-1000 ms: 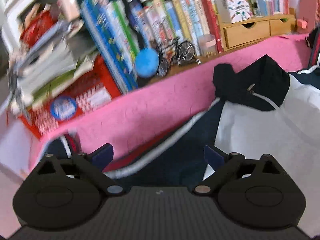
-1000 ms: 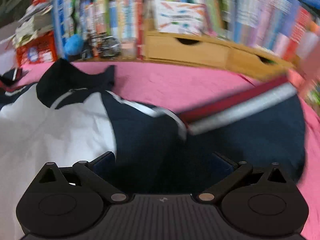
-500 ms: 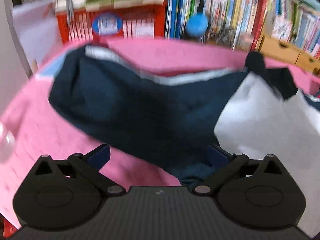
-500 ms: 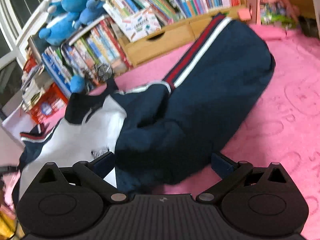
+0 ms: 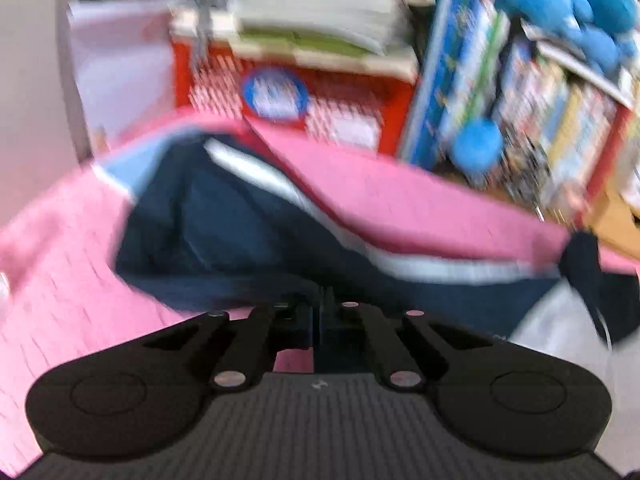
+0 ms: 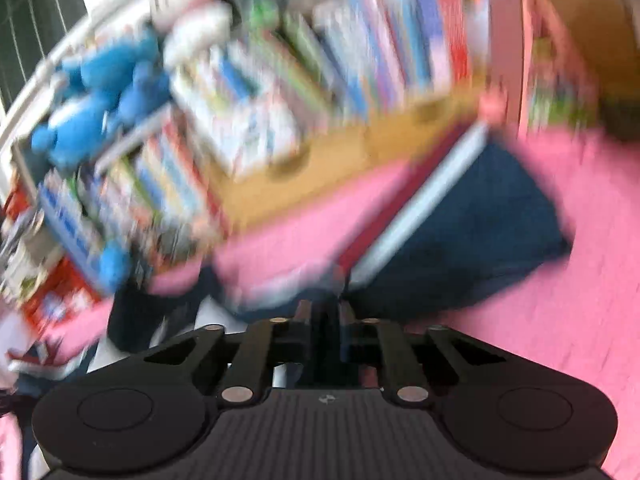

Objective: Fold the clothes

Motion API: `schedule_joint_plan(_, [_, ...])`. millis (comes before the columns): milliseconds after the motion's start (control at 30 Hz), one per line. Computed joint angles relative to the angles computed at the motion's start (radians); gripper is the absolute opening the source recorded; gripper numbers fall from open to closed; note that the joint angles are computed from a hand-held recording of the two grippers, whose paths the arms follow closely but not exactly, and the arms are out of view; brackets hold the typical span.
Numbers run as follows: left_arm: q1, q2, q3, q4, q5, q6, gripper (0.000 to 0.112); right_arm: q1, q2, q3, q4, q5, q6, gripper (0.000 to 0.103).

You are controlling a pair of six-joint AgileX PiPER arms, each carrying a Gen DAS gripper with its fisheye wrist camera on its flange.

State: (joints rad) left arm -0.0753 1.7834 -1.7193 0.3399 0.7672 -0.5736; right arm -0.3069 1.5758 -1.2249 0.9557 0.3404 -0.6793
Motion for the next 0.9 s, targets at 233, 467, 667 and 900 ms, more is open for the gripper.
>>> schedule_joint_plan(233, [-0.029, -0.018, 0.031, 0.071, 0.045, 0.073, 0.025, -0.086, 0.014, -0.125, -0.121, 0.241, 0.055, 0.055])
schedule_joint_plan(467, [-0.016, -0.05, 0.167, -0.004, 0.004, 0.186, 0.081, -0.112, -0.063, 0.115, -0.078, 0.382, -0.032, 0.093])
schedule_joint_plan(667, [-0.051, 0.067, 0.065, 0.171, 0.004, -0.139, 0.012, 0.01, 0.056, 0.032, -0.105, 0.232, 0.135, 0.028])
schedule_joint_plan(900, [-0.056, 0.265, -0.293, 0.257, 0.116, -0.211, 0.002, 0.102, 0.194, -0.183, -0.309, 0.027, 0.326, 0.022])
